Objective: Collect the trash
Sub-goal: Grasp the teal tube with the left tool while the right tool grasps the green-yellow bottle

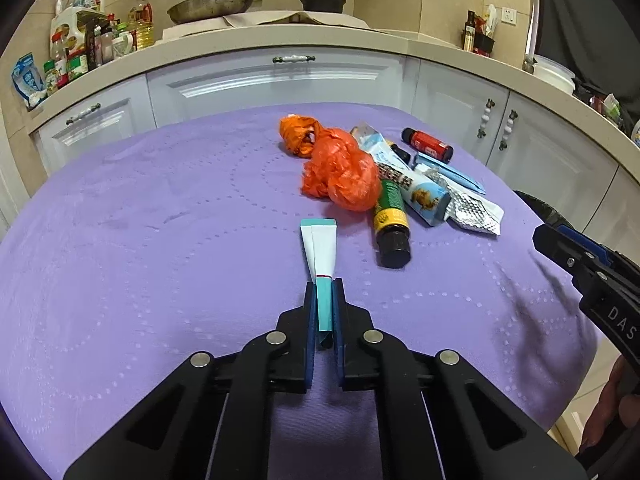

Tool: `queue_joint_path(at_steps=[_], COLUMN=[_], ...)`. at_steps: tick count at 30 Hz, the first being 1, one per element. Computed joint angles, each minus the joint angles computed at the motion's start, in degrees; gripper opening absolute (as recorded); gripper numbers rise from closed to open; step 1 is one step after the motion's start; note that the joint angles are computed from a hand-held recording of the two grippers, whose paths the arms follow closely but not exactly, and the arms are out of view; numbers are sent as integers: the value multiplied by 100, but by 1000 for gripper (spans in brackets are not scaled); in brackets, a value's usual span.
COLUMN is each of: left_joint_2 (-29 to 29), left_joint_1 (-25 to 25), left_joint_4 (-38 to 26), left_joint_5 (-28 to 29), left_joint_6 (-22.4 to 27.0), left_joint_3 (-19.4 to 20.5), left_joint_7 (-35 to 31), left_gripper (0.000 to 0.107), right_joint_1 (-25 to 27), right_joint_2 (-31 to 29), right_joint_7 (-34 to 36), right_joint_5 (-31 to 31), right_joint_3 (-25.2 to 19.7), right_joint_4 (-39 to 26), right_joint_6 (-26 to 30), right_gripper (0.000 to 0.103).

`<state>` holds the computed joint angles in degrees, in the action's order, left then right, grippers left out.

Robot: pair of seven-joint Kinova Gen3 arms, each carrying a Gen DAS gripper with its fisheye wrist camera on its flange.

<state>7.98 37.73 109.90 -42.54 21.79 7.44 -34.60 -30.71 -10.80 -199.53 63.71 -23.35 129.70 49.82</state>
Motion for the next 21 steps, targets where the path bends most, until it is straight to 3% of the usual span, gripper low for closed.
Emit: queue_joint_path(at_steps=[10,16,21], left_joint_2=[-412,-527,-558], left_joint_1=[-468,-1015,-1385], left_joint_4=[300,377,415], left_joint_5=[-703,-536,-169], left_joint_6=[2,-95,-238], left_joint_3=[-1,92,81], left_joint_7=[657,508,114], left_gripper=[7,8,8], right_joint_1=[-226,-431,-454], right_joint_2=[536,990,1248], right_joint_7=[252,679,1231], right_joint_5=[264,130,-453], right_joint_3=[138,420,712], right_joint_4=[-555,-1056,-1428], right_joint_6=[-248,-383,-571], right_gripper=[37,37,37])
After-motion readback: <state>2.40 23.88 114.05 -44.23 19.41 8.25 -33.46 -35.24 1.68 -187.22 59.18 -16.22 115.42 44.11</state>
